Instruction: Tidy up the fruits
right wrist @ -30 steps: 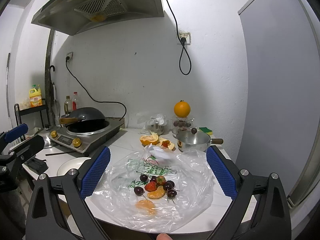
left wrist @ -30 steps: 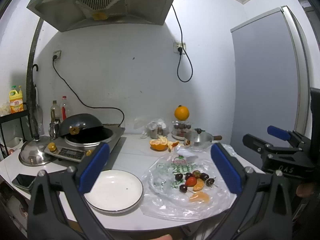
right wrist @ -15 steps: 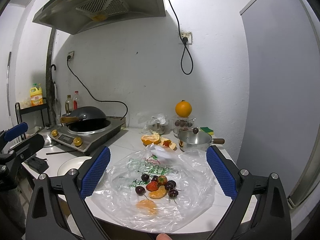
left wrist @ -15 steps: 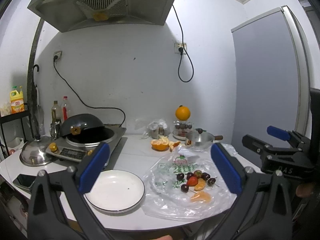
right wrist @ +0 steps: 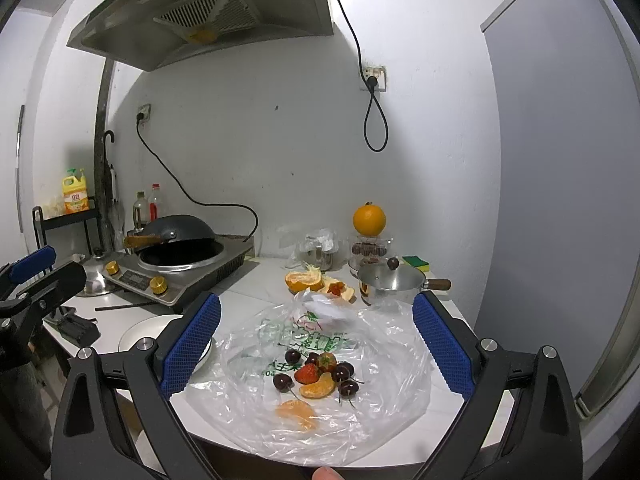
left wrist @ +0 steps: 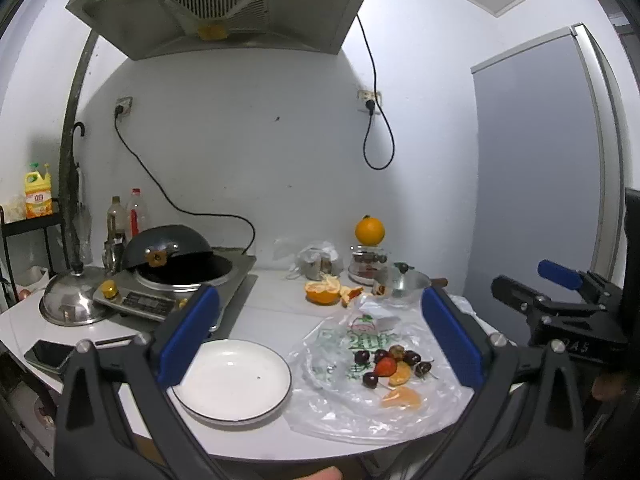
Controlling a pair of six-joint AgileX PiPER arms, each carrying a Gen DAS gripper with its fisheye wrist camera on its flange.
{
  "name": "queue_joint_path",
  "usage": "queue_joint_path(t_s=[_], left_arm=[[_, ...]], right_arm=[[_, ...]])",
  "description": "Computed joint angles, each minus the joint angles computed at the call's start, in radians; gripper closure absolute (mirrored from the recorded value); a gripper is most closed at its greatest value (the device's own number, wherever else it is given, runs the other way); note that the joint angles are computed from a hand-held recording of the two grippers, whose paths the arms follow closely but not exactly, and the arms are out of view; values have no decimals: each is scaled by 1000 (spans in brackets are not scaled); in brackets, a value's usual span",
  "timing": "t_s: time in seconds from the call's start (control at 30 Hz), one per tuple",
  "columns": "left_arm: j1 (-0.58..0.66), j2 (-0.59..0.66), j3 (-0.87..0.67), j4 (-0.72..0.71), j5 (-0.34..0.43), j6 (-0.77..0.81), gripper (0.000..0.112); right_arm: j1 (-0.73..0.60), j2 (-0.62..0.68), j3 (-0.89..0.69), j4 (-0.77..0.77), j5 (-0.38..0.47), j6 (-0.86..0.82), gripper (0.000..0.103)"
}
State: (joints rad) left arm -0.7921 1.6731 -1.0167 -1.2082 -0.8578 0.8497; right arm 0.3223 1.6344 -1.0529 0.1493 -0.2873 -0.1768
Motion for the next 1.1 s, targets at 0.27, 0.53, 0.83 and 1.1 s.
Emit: queue_joint_path(t_s=[0.27, 0.53, 0.83, 1.1], left_arm=[[-7, 4, -8, -8, 0, 16, 10], [-12, 7, -17, -15, -3, 37, 10], [-13, 3, -17, -17, -4, 41, 10], [-1, 2, -29, -19, 9, 55, 10]], right_arm=[[-7, 2, 5, -49, -8, 44, 5], [-11, 5, 3, -65, -10, 58, 5], [-8, 0, 10, -59, -13, 53, 5], [-4, 3, 5, -50, -10, 44, 5]])
